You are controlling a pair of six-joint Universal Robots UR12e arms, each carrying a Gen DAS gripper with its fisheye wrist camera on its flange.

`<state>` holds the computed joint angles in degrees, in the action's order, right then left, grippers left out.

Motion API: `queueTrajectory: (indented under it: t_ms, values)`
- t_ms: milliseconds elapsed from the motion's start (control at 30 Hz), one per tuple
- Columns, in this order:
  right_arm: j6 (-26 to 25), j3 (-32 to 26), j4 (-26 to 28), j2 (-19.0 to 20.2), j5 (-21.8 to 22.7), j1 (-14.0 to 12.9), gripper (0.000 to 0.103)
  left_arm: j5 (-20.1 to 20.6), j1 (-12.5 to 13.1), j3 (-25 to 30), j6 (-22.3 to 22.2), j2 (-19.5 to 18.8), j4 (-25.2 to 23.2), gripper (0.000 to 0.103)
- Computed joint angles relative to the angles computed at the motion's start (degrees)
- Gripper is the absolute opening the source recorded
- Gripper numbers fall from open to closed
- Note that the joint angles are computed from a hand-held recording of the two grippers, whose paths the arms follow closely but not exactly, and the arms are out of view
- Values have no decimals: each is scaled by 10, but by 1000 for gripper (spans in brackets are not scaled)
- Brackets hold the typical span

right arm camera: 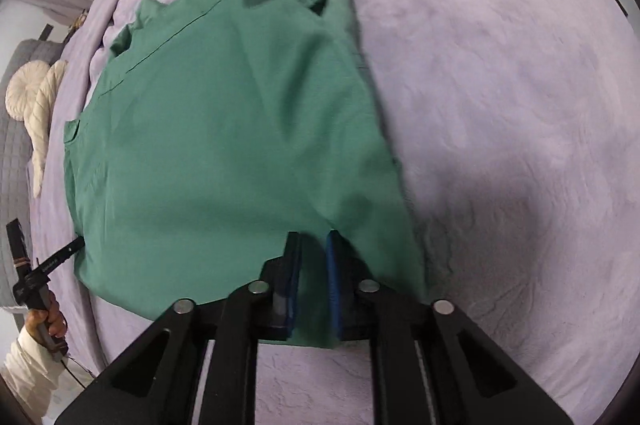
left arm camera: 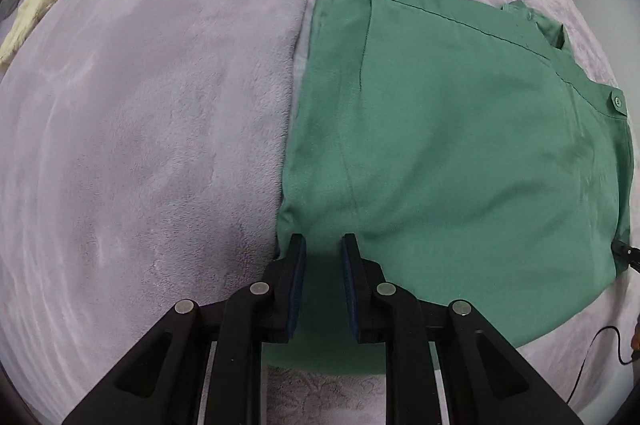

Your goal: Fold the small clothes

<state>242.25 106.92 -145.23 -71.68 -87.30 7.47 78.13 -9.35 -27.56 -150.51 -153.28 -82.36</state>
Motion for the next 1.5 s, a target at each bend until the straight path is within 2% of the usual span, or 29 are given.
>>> queueTrajectory:
  t_ms: [33,67,100,200,333,367,433,467,500,533,567,600,700,833,933,1000,1033,1133,1400,1500]
  values:
    - [15,11,-13,-6,4,-3,3,17,-1,-14,0,8,18,21]
    - [27,17,-16,-10,3,-4,3,57,-3,-37,-2,19,54,23]
    - [41,21,-16,-15,-2,-5,3,73,-3,-49,-6,25,66,35]
    - [82,27,-14,-26,-10,-3,6,77,8,-66,-39,40,63,36]
    - [113,11,32,-33,-32,7,11,81,15,-122,-38,78,92,36]
    - [121,8,40,-34,-34,9,16,79,16,-137,-35,88,100,36]
    - [136,4,49,-39,-35,13,40,78,17,-162,-31,105,112,37]
    - [140,-2,54,-38,-38,17,60,79,17,-170,-29,111,113,37]
    - [140,-8,58,-37,-42,21,68,82,16,-178,-28,118,110,44]
    - [136,-11,59,-38,-44,25,68,82,16,-182,-29,122,107,57]
    - [130,-19,58,-35,-41,29,68,78,17,-192,-32,129,112,86]
    - [127,-25,57,-30,-37,32,70,70,19,-190,-33,130,121,96]
    - [122,-37,49,-24,-28,44,81,62,18,-230,-25,154,159,96]
    - [119,-61,27,-3,-16,58,81,49,18,-240,-15,164,156,96]
    - [120,-76,-4,14,-17,71,90,40,17,-225,-17,158,130,96]
    - [119,-85,-28,26,-14,77,103,30,18,-206,-21,150,95,96]
    - [121,-89,-38,32,-11,79,103,33,17,-203,-19,148,86,96]
    - [131,-103,-61,51,8,83,103,51,13,-215,-9,152,99,96]
    - [177,-136,-151,116,118,86,103,45,16,-203,-9,140,78,96]
    - [207,-155,-185,144,139,91,103,50,16,-195,-7,134,71,96]
